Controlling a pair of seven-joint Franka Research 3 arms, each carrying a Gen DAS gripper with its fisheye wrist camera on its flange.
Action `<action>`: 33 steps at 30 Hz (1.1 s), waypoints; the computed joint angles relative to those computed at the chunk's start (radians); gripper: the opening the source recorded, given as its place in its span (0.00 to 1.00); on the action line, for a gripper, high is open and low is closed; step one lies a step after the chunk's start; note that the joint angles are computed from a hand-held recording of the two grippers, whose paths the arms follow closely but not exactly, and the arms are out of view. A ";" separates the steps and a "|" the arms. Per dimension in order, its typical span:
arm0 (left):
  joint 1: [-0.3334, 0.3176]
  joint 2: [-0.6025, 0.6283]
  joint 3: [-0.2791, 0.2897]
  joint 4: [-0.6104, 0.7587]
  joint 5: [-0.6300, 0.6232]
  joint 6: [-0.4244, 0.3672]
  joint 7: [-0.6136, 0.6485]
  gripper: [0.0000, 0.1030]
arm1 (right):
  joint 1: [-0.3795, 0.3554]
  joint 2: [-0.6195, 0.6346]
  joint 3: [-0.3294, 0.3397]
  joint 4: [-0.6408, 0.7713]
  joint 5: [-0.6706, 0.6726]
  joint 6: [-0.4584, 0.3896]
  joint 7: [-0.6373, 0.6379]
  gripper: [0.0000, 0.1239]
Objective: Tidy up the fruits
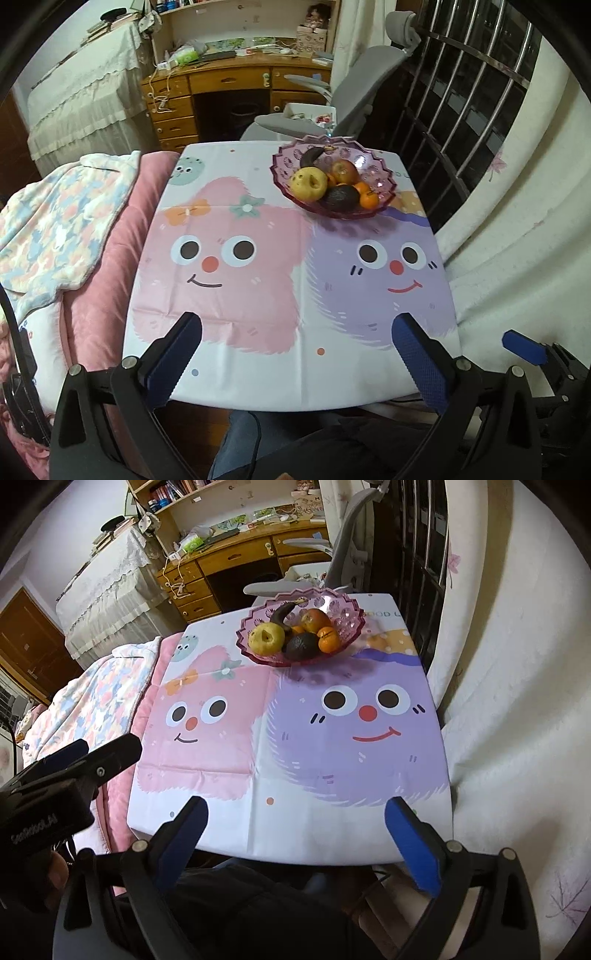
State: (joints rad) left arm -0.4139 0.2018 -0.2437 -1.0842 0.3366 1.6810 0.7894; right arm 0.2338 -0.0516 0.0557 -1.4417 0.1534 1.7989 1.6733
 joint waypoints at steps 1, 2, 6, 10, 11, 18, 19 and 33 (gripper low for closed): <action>-0.001 -0.002 0.000 -0.003 0.003 -0.003 -0.002 0.99 | 0.000 -0.003 0.000 -0.004 0.001 0.007 -0.003 0.81; -0.003 -0.006 0.000 -0.009 0.006 -0.002 -0.008 0.99 | 0.001 -0.004 0.001 -0.007 -0.003 0.010 -0.004 0.83; -0.008 -0.019 -0.003 -0.029 0.023 -0.002 -0.033 0.99 | 0.005 -0.028 0.006 -0.036 -0.019 0.042 -0.018 0.83; -0.006 -0.028 -0.006 -0.041 0.022 -0.001 -0.040 0.99 | 0.001 -0.048 0.006 -0.062 -0.029 0.064 -0.012 0.83; -0.007 -0.032 -0.007 -0.048 0.023 0.000 -0.048 0.99 | -0.001 -0.052 0.006 -0.067 -0.031 0.066 -0.008 0.83; -0.013 -0.043 -0.018 -0.065 0.030 0.003 -0.050 0.99 | -0.006 -0.067 0.007 -0.086 -0.040 0.071 -0.003 0.83; -0.015 -0.041 -0.019 -0.063 0.032 0.002 -0.050 0.99 | -0.006 -0.068 0.008 -0.087 -0.039 0.072 -0.003 0.83; -0.038 -0.023 -0.017 -0.039 0.059 -0.005 -0.047 0.99 | -0.008 -0.076 0.010 -0.097 -0.039 0.074 -0.001 0.83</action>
